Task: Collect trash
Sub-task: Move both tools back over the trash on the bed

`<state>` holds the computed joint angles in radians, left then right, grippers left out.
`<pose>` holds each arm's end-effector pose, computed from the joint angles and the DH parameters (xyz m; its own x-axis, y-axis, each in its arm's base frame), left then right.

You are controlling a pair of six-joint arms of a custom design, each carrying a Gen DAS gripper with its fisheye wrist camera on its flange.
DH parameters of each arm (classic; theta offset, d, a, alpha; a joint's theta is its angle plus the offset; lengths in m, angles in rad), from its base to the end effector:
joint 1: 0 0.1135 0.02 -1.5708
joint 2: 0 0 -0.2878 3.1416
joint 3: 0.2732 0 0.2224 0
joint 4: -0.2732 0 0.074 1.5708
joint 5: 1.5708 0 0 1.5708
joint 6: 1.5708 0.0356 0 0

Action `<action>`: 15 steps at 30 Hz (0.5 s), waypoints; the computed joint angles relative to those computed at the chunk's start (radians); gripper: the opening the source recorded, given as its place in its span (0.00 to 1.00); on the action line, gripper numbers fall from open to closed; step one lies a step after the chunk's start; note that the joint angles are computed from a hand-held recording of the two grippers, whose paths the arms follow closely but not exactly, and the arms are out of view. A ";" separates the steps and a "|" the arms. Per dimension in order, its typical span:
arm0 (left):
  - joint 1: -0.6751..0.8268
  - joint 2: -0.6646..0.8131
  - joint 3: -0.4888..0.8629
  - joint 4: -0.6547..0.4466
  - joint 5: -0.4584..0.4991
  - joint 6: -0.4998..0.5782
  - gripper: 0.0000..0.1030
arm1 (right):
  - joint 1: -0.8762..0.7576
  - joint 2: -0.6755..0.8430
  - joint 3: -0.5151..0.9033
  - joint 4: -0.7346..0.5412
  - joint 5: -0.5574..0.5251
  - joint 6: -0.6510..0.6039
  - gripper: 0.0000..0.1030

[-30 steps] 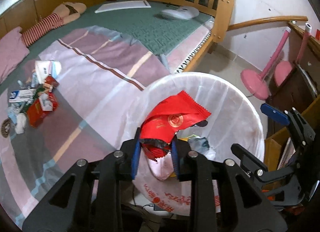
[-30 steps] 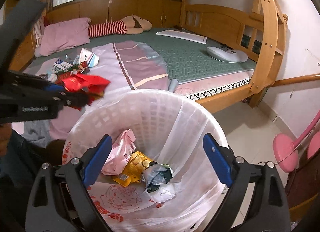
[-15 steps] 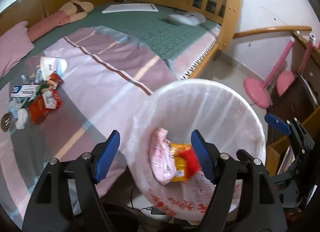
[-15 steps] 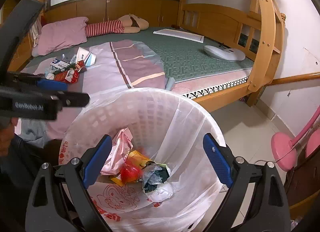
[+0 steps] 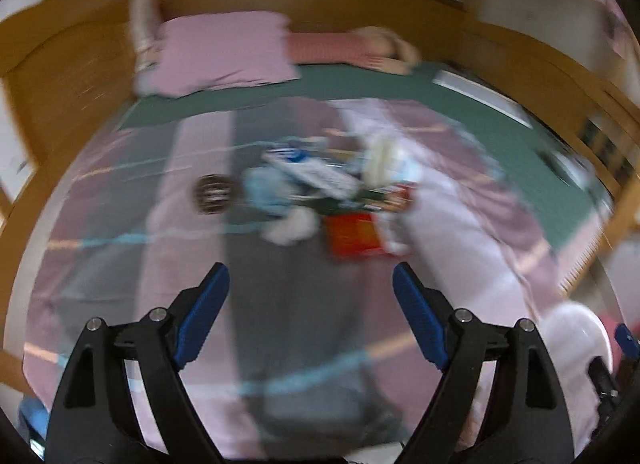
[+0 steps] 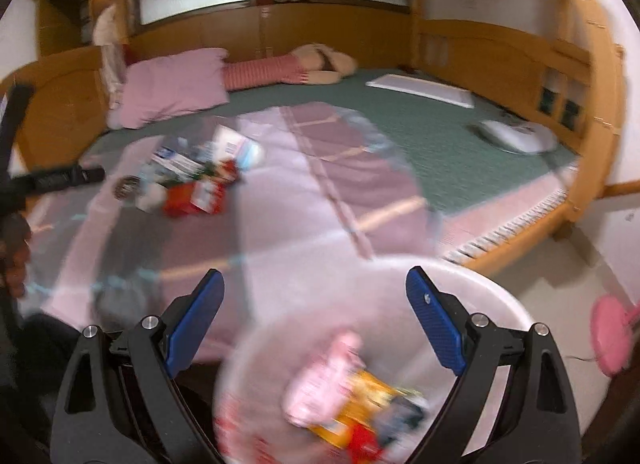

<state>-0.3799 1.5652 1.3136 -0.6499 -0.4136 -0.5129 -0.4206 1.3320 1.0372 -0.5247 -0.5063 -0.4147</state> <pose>0.2903 -0.1005 0.3225 -0.6876 -0.2093 -0.6953 -0.2633 0.9643 -0.0298 0.2316 -0.0847 0.3115 -0.6327 -0.1030 -0.7675 -0.2185 0.9746 0.0493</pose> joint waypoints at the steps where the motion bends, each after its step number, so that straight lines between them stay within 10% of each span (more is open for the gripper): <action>1: 0.047 0.000 -0.015 0.014 0.008 0.005 0.81 | 0.059 0.012 0.020 0.007 0.026 0.037 0.88; 10: 0.333 0.075 -0.166 0.254 0.123 0.051 0.87 | 0.603 0.197 0.032 0.365 0.421 0.106 0.88; 15: 0.486 0.115 -0.141 0.125 0.260 -0.088 0.87 | 0.742 0.511 0.237 0.295 0.507 0.081 0.88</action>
